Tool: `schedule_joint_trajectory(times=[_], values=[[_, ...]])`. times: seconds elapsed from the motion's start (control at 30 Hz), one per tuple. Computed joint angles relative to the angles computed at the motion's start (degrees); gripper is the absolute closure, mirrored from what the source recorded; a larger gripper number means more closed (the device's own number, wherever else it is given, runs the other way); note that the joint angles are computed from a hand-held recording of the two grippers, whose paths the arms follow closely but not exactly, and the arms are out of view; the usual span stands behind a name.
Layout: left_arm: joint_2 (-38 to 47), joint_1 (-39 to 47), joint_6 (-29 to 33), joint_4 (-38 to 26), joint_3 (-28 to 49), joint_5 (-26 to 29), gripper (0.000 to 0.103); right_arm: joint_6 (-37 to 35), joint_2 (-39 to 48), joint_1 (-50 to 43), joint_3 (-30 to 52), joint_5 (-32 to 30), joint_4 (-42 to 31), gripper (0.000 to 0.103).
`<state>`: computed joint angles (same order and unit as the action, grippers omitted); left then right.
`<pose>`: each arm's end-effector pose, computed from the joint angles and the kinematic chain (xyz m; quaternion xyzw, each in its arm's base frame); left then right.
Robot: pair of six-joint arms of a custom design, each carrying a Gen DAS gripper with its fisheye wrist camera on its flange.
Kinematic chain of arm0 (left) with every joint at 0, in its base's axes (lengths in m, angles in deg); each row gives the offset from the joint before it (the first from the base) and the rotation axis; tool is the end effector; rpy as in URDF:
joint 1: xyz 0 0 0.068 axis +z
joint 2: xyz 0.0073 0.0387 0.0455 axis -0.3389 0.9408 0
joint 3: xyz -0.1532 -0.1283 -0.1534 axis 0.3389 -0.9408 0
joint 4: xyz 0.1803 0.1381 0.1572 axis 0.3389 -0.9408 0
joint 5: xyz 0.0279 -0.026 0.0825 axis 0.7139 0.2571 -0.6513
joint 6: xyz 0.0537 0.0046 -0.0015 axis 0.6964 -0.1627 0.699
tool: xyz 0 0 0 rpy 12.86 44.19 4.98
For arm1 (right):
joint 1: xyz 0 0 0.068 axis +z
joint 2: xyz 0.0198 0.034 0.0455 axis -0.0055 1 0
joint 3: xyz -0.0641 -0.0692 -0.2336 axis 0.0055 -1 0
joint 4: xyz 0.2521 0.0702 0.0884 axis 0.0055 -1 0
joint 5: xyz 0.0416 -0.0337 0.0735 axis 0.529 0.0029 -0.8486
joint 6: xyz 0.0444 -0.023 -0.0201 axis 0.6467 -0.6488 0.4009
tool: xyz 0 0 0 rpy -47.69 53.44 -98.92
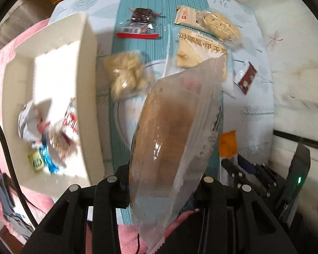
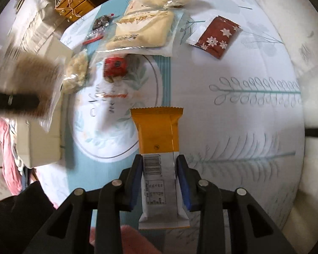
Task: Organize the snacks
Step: 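Carry the clear bread bag and orange-white bar packet into the white tray and release both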
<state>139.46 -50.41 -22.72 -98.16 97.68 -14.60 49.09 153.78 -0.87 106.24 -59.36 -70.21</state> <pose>0.2796 -0.1713 0.2159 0.0318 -0.9969 0.0584 0.0430 0.2182 0.0091 0.1175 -0.0165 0.9860 0.1611 0.0394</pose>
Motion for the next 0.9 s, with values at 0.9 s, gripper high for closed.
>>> schedule_joint_trajectory(times=[0.9], values=[[-44.23,46.68,47.16,-12.26,-23.52,7.53,0.065,50.23,-12.95,46.30,10.32,15.54,2.52,0.070]])
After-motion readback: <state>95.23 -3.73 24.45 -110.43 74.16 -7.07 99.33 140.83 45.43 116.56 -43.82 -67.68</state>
